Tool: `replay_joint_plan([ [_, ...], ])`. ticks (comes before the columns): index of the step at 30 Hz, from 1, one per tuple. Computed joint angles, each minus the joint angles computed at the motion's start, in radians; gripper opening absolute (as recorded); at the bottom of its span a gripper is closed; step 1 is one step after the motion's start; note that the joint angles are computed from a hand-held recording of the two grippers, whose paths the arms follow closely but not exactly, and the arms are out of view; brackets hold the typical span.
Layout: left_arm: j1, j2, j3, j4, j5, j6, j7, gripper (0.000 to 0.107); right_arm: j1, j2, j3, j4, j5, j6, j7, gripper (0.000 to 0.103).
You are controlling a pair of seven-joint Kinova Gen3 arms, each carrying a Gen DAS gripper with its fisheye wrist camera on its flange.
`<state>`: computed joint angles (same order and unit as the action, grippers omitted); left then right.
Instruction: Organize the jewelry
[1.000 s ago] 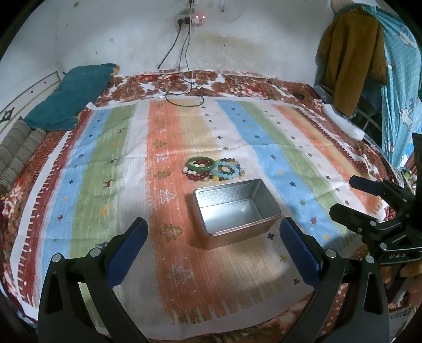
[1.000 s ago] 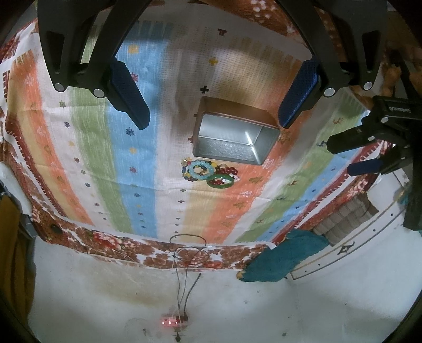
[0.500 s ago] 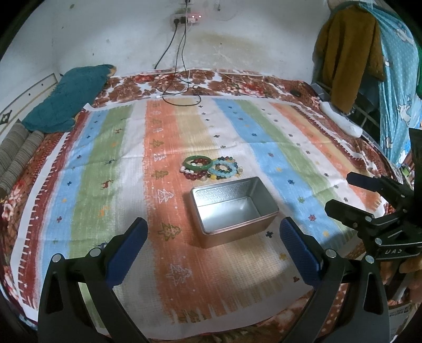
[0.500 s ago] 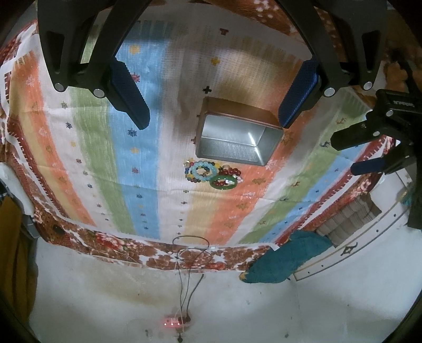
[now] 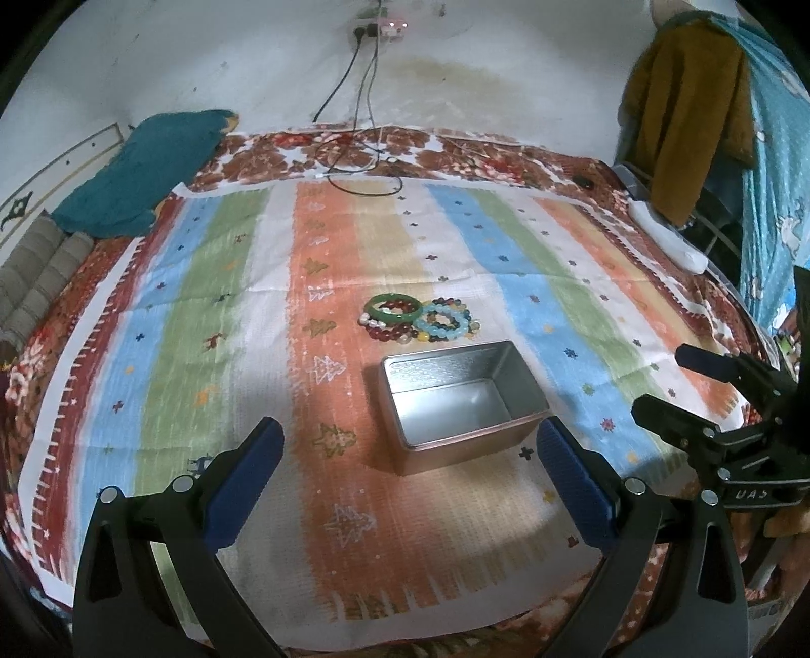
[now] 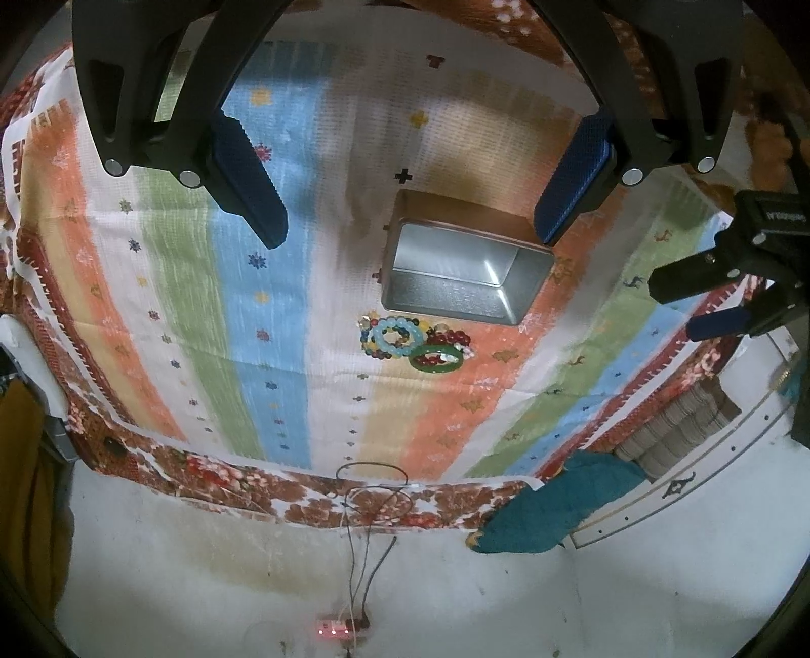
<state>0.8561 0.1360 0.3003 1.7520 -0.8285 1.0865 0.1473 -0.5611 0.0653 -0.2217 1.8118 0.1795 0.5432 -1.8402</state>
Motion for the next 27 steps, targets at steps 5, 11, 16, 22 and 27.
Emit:
replay_joint_plan([
  [5, -0.008, 0.006, -0.007, -0.006, 0.006, 0.004, -0.001, 0.097, -0.005, 0.012, 0.004, -0.011, 0.015, 0.003, -0.021, 0.099],
  [11, -0.022, 0.02, -0.023, -0.025, 0.016, 0.021, -0.027, 0.097, -0.013, 0.043, 0.013, -0.047, 0.031, 0.024, -0.031, 0.099],
  [16, -0.051, 0.024, -0.04, -0.038, 0.042, 0.014, -0.071, 0.097, -0.012, 0.081, 0.023, -0.097, 0.012, 0.064, -0.009, 0.099],
  [22, -0.083, 0.042, -0.061, -0.07, 0.065, 0.012, -0.133, 0.097, -0.013, 0.121, 0.033, -0.152, -0.007, 0.104, 0.018, 0.099],
  [27, -0.119, 0.051, -0.085, -0.087, 0.102, -0.009, -0.187, 0.097, -0.021, 0.166, 0.055, -0.215, 0.0, 0.136, 0.009, 0.099],
])
